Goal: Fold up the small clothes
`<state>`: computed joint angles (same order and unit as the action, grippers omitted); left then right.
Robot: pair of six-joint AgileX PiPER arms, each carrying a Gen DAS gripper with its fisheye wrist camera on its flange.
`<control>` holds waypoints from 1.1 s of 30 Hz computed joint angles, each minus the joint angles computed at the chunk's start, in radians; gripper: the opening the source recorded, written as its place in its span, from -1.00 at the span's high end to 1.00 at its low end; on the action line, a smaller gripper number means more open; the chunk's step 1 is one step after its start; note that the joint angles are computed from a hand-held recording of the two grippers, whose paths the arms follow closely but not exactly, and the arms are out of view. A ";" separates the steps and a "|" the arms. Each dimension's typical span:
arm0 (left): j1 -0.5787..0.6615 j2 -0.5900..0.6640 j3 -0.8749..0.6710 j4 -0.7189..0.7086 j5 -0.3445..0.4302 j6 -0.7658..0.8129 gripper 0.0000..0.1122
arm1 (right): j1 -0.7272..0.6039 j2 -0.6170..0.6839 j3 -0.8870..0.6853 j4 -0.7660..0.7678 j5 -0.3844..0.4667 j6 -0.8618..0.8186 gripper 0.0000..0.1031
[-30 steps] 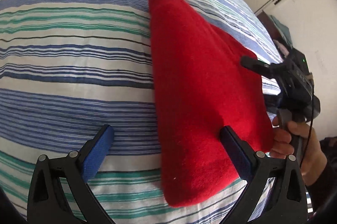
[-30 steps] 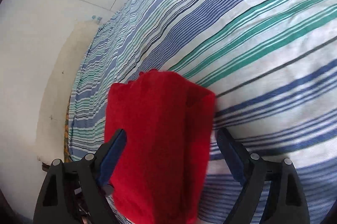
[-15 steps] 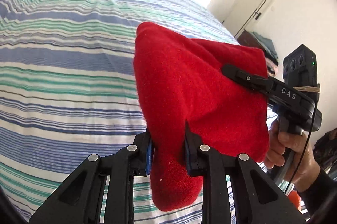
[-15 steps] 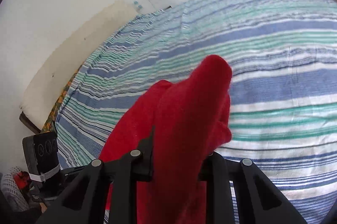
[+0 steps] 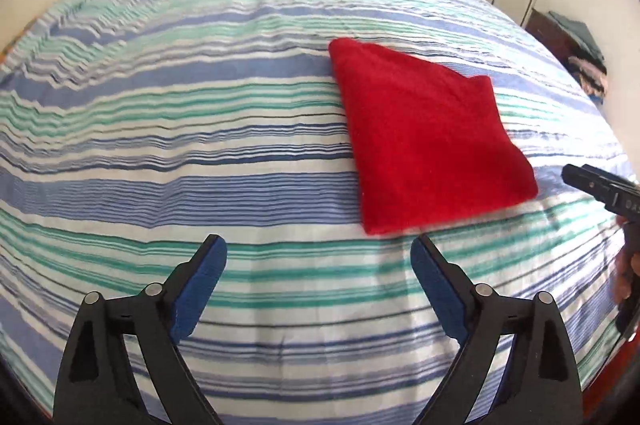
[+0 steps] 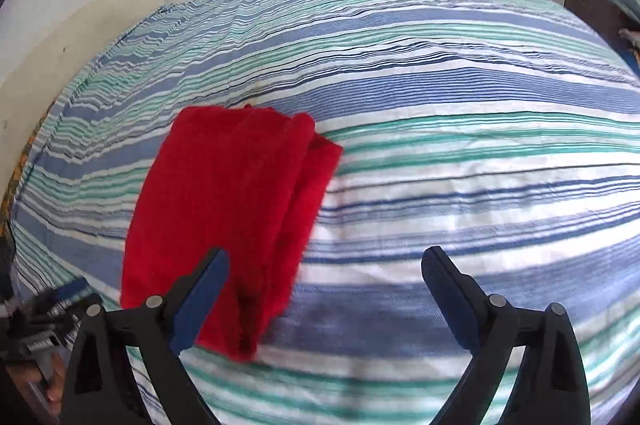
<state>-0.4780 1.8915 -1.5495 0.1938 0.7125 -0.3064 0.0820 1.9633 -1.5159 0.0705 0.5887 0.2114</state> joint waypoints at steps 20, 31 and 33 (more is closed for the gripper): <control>-0.311 -0.462 0.367 0.414 0.244 -0.359 -0.80 | 0.532 -0.572 0.399 -0.473 0.310 0.631 -0.99; -0.169 -0.507 0.242 0.021 0.417 -0.129 -0.82 | 0.726 -0.580 0.223 -0.469 0.568 0.627 -0.99; -0.191 -0.508 0.218 0.057 0.459 -0.161 -0.82 | 0.740 -0.584 0.208 -0.456 0.595 0.620 -0.99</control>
